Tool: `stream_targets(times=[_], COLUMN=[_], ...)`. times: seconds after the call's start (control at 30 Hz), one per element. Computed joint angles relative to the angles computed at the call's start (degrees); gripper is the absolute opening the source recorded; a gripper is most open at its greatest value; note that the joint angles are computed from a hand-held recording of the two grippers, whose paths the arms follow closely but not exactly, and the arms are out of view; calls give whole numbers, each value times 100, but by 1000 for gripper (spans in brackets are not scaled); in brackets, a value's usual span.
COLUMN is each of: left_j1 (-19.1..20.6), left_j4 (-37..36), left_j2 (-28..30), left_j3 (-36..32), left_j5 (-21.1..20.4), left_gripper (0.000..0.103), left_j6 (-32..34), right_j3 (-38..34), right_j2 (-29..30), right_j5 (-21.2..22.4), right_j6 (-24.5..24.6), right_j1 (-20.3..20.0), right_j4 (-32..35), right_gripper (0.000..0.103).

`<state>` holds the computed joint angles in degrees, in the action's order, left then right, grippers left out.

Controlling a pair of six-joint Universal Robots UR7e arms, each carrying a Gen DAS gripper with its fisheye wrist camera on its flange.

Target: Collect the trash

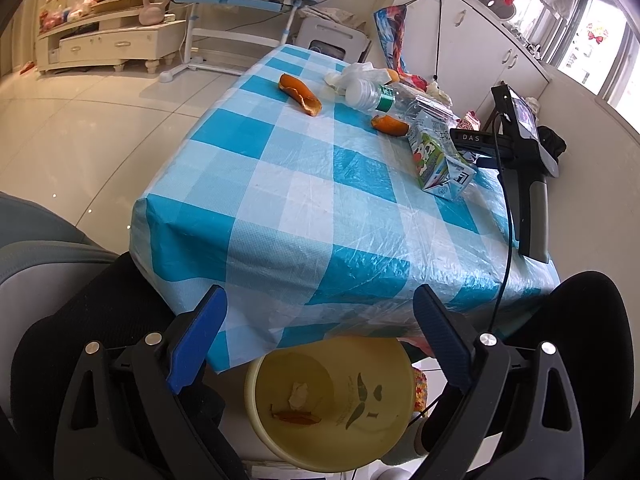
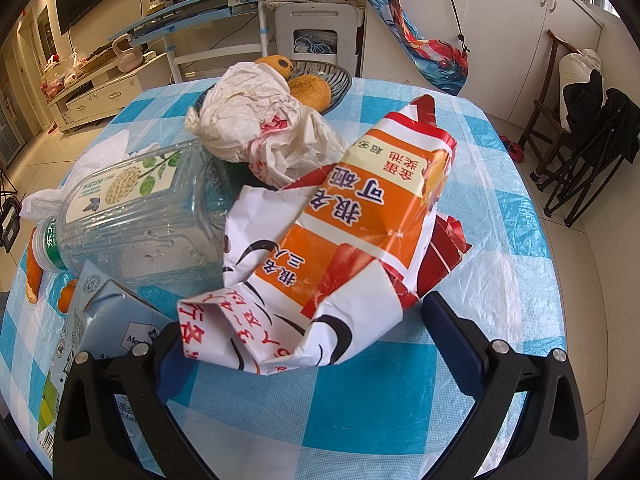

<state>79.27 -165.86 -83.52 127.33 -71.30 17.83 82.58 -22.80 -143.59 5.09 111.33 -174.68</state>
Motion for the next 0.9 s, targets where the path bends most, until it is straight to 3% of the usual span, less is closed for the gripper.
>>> stream_targets(times=[0.9], left_j1=[34], left_j4=[159], left_j2=[-15], left_j3=[-27], left_j5=[-79], left_gripper=[91], left_j6=[-58], right_j3=[3], right_j2=[3], right_j5=[-2], right_j6=[8], right_j1=[5], right_j4=[0], right_gripper=[97])
